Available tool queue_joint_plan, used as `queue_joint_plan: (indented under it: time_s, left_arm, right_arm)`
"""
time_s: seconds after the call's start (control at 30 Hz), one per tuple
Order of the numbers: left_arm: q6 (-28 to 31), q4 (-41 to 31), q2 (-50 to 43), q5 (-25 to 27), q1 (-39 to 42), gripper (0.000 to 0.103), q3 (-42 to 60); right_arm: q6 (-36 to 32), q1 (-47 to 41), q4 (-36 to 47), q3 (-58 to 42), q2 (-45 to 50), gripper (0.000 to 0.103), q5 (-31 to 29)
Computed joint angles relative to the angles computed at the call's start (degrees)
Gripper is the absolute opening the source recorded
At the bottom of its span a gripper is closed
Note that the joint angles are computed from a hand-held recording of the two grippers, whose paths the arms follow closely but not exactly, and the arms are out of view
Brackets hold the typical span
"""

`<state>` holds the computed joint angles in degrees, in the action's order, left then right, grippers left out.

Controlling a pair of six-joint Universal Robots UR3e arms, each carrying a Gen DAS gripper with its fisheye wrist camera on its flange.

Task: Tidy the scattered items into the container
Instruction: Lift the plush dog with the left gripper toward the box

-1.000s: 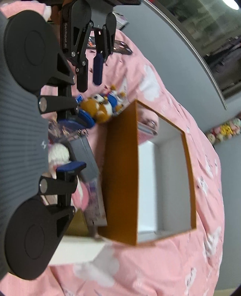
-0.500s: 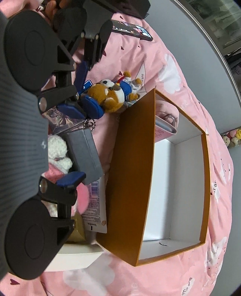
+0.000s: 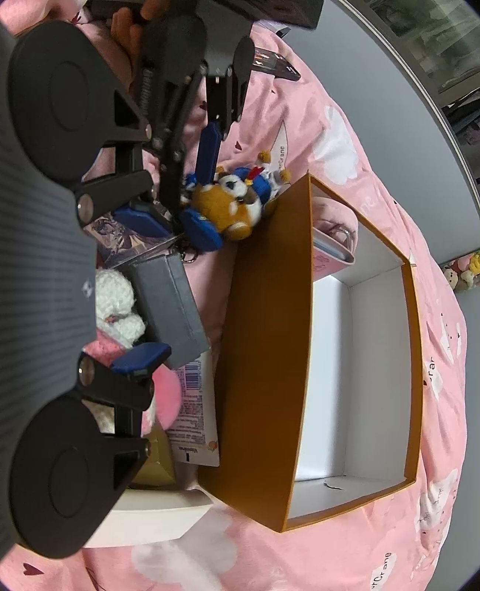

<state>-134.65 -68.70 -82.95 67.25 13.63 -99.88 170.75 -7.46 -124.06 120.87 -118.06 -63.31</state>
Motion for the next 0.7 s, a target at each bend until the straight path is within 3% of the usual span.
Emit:
queue_joint_plan:
  time_s: [0.17, 0.4, 0.6, 0.7]
  left_arm:
    - [11.96, 3.92, 6.06, 1.25, 0.14, 0.055, -2.76]
    - [34.35, 17.90, 7.43, 7.35, -3.43, 0.057, -8.87]
    - [54.67, 34.28, 5.31, 13.48, -5.84, 0.059, -18.15]
    - [62.51, 41.48, 3.97, 13.57, -5.85, 0.059, -22.10]
  right_arm:
    - [-0.18, -1.91, 1.29, 0.25, -1.80, 0.066, 0.75]
    - [-1.99, -7.44, 5.37, 1.28, -7.17, 0.066, 3.16]
    - [-3.92, -12.21, 10.77, 2.53, -12.46, 0.066, 4.87]
    - [-4.48, -13.70, 12.79, 2.70, -14.23, 0.066, 5.12]
